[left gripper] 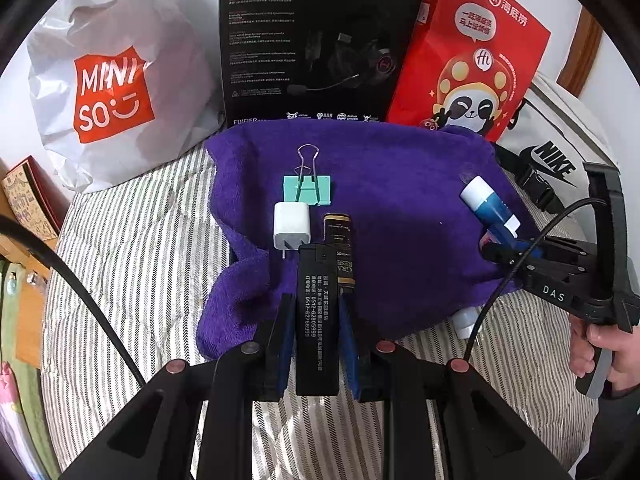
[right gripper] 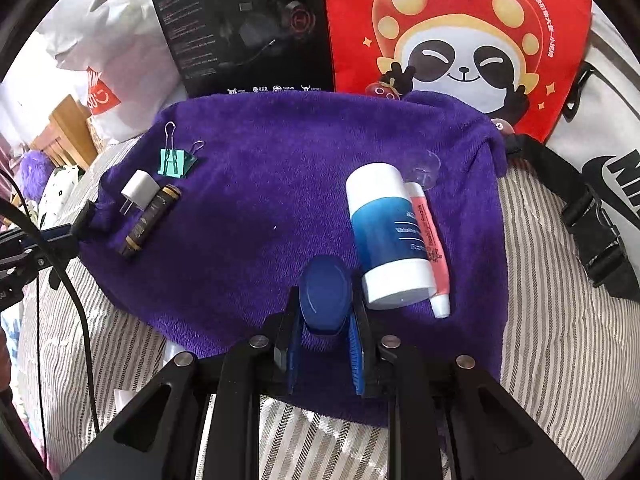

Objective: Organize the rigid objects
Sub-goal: 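Carry the lip balm and the black case onto the purple towel, then set the lip balm on the towel and open the right tool while the left lowers the case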

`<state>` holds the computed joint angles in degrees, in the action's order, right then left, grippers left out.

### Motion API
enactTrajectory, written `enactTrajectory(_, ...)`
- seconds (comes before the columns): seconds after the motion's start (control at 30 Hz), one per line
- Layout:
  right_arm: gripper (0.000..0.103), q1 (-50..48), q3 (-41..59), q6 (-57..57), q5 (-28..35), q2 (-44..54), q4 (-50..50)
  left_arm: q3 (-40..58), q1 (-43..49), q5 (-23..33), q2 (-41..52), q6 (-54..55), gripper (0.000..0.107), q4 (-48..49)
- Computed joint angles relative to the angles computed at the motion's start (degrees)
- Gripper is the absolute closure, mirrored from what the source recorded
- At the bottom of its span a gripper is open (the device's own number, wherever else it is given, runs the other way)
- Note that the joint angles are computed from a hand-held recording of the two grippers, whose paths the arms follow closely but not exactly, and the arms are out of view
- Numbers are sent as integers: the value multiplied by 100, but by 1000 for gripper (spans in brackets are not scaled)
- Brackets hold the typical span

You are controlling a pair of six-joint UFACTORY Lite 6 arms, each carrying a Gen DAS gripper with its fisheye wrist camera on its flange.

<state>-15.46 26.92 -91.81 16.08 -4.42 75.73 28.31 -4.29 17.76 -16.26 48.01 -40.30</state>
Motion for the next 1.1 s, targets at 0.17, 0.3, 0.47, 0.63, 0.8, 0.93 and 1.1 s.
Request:
enactTrajectory(0.17, 83, 103, -76, -321, -126, 20, 204, 76, 39, -27, 186, 310, 86, -289)
enactTrajectory(0.3, 83, -128, 19, -309, 160, 143, 85, 129, 3, -52, 289, 313, 86, -300)
enactTrajectory(0.47, 74, -2, 34, 43, 38, 51, -321, 206, -194, -116, 363, -20, 86, -50)
enactTrajectory(0.63, 67, -154, -51, 322, 189, -170, -778, 363, -407, -144, 617, -86, 86, -104)
enactTrajectory(0.8, 66, -371, -141, 703, 376, -466, -1244, 493, -582, -211, 820, -282, 86, -16)
enactTrajectory(0.93, 66, -623, -244, 894, 619, -756, -1540, 578, -603, -197, 974, -129, 86, -207)
enactTrajectory(1.1, 66, -1201, -419, 897, 1042, -1178, -1766, 874, -694, -211, 1339, -19, 86, -392)
